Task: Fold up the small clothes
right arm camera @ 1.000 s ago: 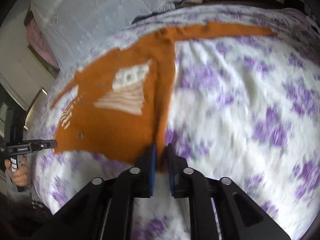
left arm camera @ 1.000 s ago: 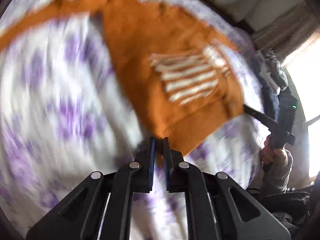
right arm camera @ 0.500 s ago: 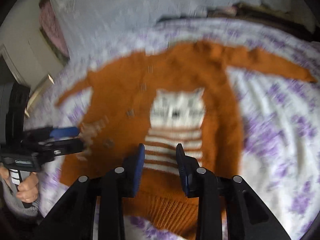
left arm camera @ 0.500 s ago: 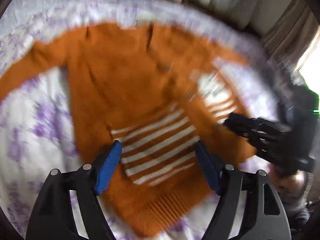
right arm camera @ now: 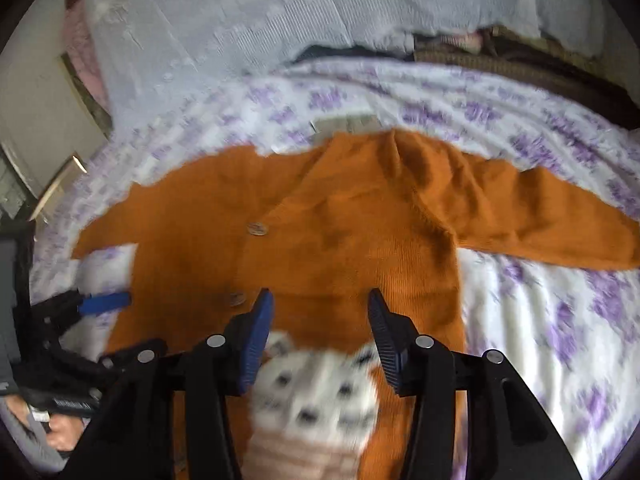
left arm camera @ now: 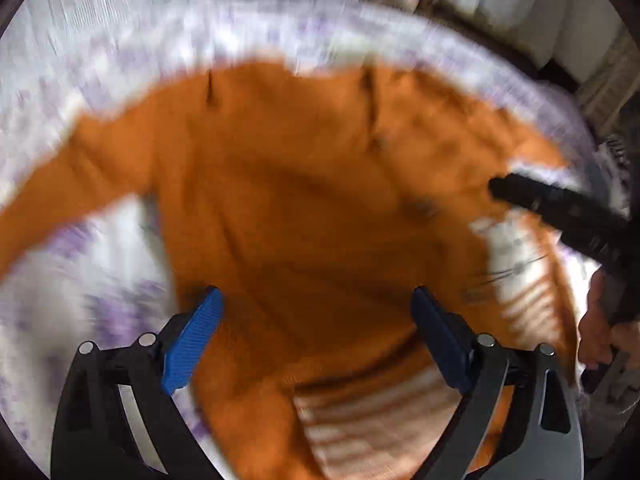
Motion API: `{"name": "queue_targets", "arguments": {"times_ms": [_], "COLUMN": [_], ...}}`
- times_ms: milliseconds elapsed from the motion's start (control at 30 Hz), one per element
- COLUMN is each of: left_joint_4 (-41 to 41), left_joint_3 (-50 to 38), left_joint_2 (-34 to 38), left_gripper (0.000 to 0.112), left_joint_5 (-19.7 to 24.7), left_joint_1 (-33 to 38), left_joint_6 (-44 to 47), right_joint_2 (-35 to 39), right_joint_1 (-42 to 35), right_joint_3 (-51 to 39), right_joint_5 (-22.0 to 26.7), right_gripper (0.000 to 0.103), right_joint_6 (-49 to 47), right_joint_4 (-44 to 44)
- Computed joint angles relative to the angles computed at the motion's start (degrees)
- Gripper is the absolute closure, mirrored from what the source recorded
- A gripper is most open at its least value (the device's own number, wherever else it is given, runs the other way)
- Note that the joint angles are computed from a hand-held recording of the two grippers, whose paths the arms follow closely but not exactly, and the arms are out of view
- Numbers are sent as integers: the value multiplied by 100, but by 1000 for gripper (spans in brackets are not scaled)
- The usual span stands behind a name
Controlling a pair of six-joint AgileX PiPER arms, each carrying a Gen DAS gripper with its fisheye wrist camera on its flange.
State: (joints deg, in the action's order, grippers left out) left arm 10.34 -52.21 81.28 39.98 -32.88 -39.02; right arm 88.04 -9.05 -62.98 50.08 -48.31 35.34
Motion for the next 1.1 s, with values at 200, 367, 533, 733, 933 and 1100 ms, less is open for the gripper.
{"name": "queue_targets", "arguments": {"times_ms": [200,367,533,733,933,1100], "left_joint_4": [393,1186,810,2592,505,967], "left_joint_3": [-157,-1101,-1344,-1151,-130,148], "left_joint_2": [-277,420,1300,1330,-58,216], "left_gripper": [14,14,14,14,14,13], "left_joint_5": [30,231,-214,-238,-515,-294], "left_joint_1": [128,1088,2084,1562,1483,52], "left_joint_6": [215,-148,-62,-1041,282,-117], "right_joint_2": [242,680,2056,2183,664,-396], "right_joint_1": [-88,151,177,-301,-304,249], "right_joint_3": [-36,-1073,-2353,-2195,-551,1104], "right_joint_5": [59,-275,-407,-287,-359,-1019], "right_gripper": [47,38,38,37,31,14], "right_joint_6": [-402,198,1148,376,-762,-1642], "right_joint_4": [123,78,-213,753,747,226]}}
